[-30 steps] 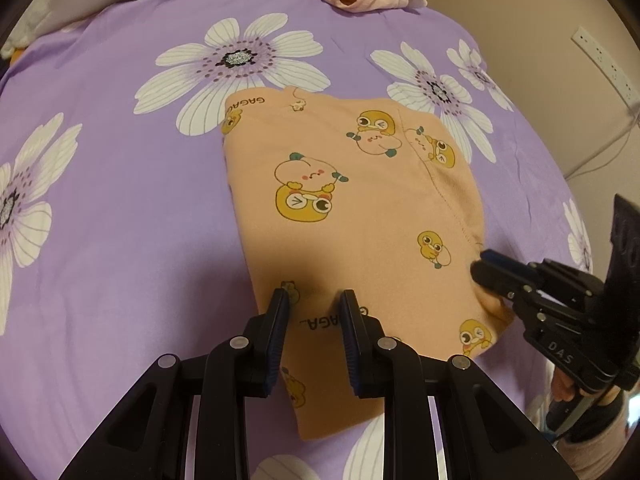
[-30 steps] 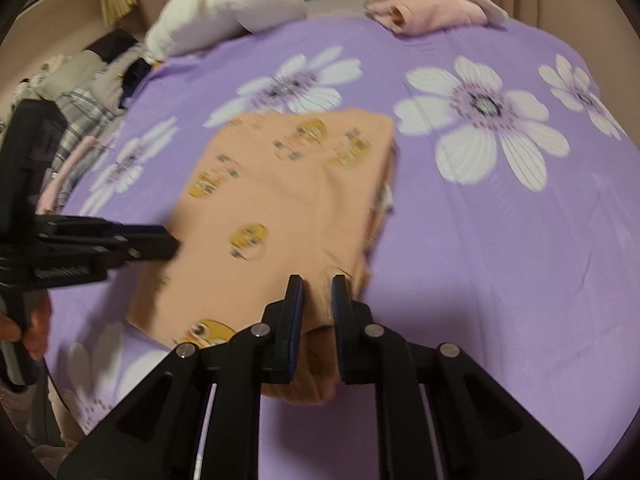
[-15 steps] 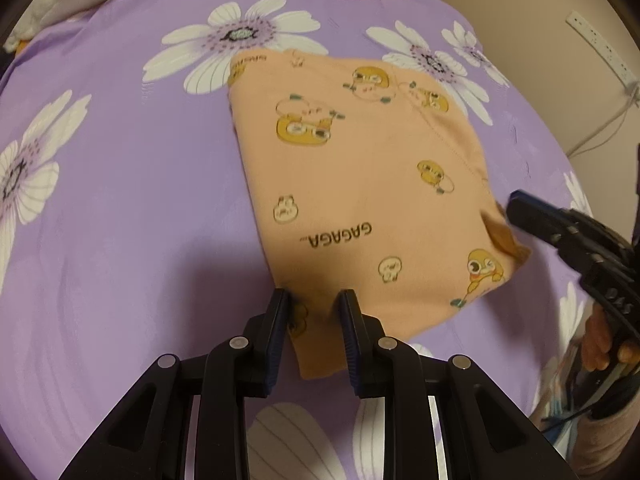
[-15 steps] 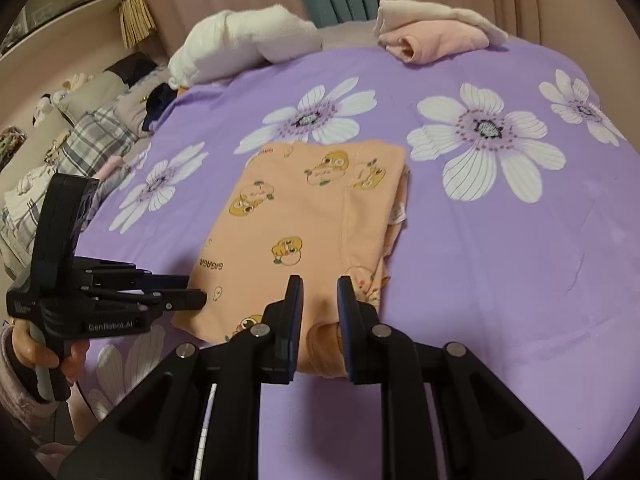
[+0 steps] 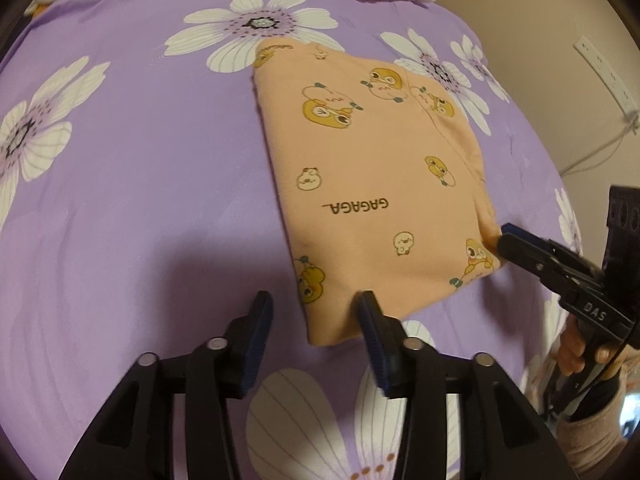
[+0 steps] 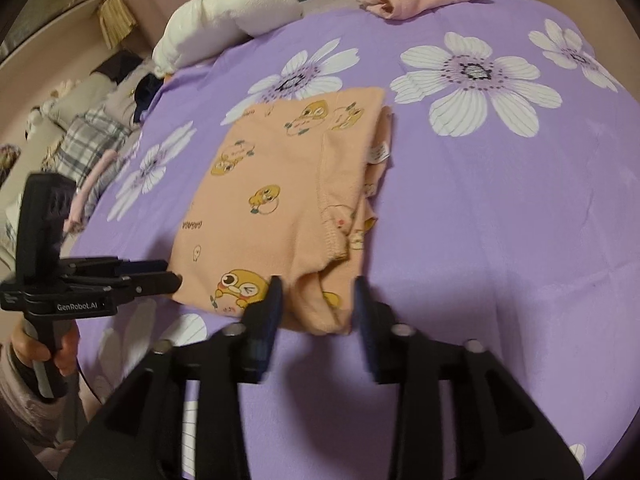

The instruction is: Fold small clothes

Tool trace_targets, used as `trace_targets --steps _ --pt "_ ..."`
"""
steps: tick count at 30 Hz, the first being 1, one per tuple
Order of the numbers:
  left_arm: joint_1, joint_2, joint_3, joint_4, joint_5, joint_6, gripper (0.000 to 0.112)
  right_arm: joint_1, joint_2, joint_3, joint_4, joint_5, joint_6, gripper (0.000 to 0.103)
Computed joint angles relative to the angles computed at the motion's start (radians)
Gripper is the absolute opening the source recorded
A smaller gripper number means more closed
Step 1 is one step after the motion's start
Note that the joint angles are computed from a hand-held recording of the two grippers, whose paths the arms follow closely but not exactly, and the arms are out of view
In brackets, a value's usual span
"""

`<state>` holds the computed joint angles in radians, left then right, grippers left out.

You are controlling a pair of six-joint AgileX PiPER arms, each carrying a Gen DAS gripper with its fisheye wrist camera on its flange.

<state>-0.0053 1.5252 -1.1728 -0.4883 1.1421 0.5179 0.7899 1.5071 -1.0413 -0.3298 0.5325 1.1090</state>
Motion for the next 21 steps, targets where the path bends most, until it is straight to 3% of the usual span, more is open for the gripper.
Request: trace_targets --steps 1,3,6,9,16,21 --pt "0.016 0.005 -0.003 -0.018 0.005 -0.001 0.061 -0.004 -0.006 0.009 0.006 -0.012 0.005 0.048" --pt "0.039 0.005 0.002 -0.042 0.003 -0.002 0.067 -0.028 -0.024 0.038 0.052 -0.058 -0.009 0.048" --pt "0.062 0.031 -0.014 -0.067 0.017 -0.012 0.067 -0.064 -0.038 0.075 0.133 -0.123 -0.044 0.053" --pt "0.065 0.056 -0.034 -0.082 0.025 -0.017 0.067 -0.116 -0.033 0.1 0.323 -0.184 -0.188 0.056" --pt "0.083 0.111 -0.083 -0.125 0.052 -0.022 0.067 -0.183 0.002 0.106 0.698 -0.237 -0.512 0.063" --pt "0.083 0.151 -0.118 -0.149 0.052 -0.023 0.067 -0.214 0.034 0.093 0.881 -0.251 -0.685 0.063"
